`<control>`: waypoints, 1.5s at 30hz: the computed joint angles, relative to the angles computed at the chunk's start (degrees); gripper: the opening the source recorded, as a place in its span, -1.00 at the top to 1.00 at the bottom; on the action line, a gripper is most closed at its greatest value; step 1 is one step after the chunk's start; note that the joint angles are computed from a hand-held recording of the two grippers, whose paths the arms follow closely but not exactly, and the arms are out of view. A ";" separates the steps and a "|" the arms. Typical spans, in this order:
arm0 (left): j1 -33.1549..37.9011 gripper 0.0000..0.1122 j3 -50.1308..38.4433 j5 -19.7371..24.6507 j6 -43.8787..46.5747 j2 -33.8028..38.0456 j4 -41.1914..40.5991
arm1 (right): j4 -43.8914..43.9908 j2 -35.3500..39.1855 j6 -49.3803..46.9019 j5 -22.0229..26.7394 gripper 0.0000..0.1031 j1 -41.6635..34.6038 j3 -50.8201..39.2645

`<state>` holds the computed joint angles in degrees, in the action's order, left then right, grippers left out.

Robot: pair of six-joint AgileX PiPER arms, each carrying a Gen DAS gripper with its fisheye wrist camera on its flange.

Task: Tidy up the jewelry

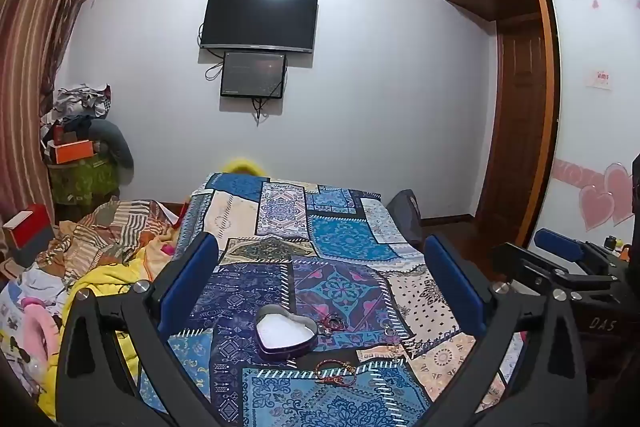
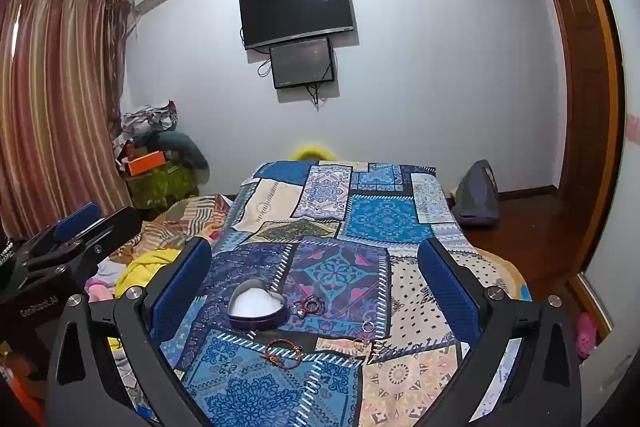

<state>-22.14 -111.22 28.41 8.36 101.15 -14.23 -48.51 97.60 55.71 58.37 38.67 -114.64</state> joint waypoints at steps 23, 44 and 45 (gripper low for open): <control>-0.25 -0.84 0.67 -0.63 -0.59 0.28 2.34 | -0.16 0.38 -0.74 0.94 -0.98 0.38 -1.05; -0.76 -0.84 0.42 0.14 -2.24 -0.22 4.23 | -0.16 0.36 -0.83 1.07 -0.98 0.48 -1.31; -0.76 -0.84 0.40 0.19 -2.27 -0.22 4.26 | -0.18 0.35 -0.90 1.11 -0.98 0.48 -1.34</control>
